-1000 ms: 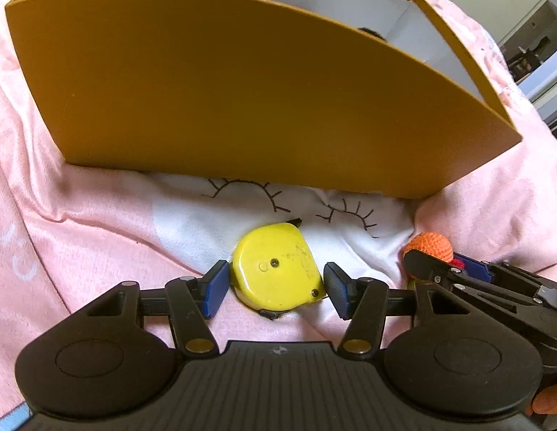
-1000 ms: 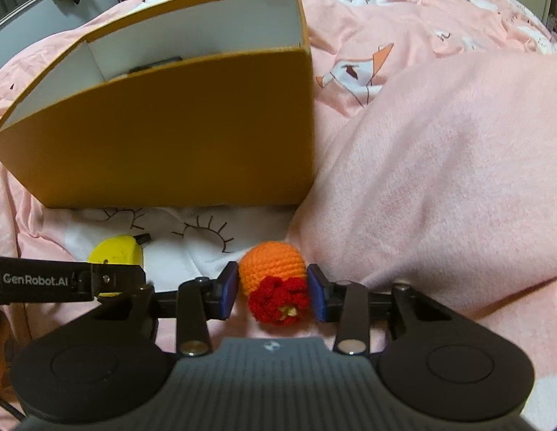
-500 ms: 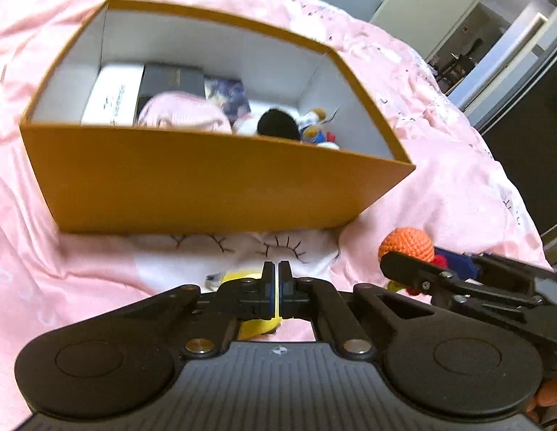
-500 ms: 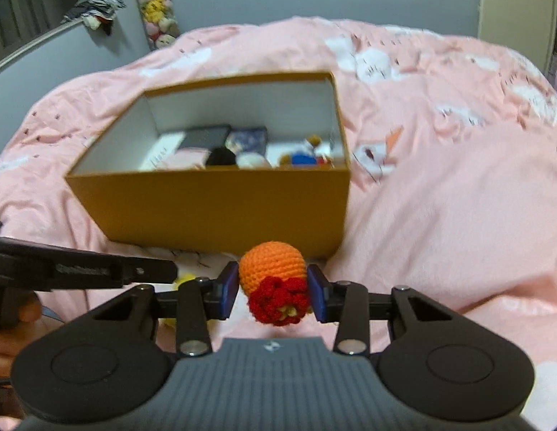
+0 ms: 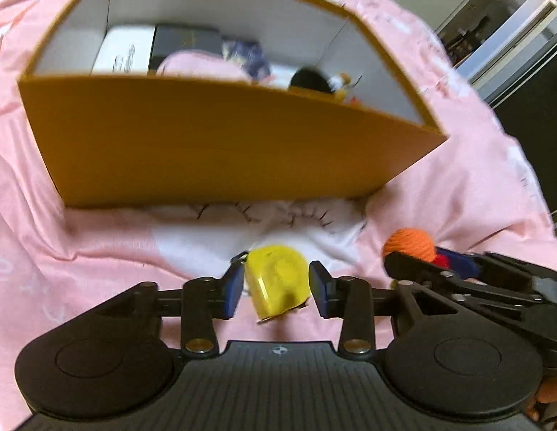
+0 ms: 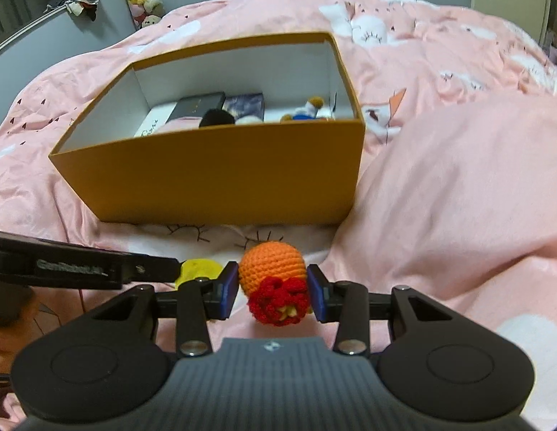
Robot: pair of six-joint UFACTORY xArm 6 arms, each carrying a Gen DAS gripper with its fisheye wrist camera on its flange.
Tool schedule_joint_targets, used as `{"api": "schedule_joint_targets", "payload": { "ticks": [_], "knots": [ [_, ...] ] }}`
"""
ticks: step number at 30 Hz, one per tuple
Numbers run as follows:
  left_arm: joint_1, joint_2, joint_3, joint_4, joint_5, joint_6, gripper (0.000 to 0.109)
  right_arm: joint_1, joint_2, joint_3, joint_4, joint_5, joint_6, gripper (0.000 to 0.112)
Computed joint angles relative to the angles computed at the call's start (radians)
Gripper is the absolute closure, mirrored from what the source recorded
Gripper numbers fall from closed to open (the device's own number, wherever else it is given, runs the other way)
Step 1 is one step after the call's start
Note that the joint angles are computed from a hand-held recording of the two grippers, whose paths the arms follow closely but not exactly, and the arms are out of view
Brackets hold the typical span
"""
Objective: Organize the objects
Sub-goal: 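Grasp the yellow tape measure with the left tool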
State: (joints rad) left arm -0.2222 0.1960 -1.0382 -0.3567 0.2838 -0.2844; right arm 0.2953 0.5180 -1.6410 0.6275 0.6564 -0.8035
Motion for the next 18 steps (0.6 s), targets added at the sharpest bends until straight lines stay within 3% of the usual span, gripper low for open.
{"api": "schedule_joint_targets", "payload": {
  "ticks": [4, 7, 11, 14, 18],
  "knots": [
    [-0.003, 0.056, -0.042, 0.026, 0.015, -0.108, 0.050, -0.006, 0.030, -0.029, -0.005, 0.032, 0.021, 0.070],
    [-0.012, 0.099, -0.083, -0.020, 0.029, -0.106, 0.044, -0.007, 0.055, -0.052, -0.040, 0.057, 0.046, 0.070],
    [-0.018, 0.155, -0.154, 0.212, 0.095, -0.293, 0.041, 0.001, 0.085, -0.063, -0.136, 0.027, 0.119, 0.070],
    [-0.025, 0.193, -0.209, 0.360, 0.143, -0.400, 0.041, -0.014, 0.117, -0.107, -0.132, 0.067, 0.149, 0.070],
    [-0.043, 0.227, -0.257, 0.491, 0.201, -0.459, 0.041, -0.023, 0.144, -0.149, -0.130, 0.101, 0.186, 0.070]
  ]
}}
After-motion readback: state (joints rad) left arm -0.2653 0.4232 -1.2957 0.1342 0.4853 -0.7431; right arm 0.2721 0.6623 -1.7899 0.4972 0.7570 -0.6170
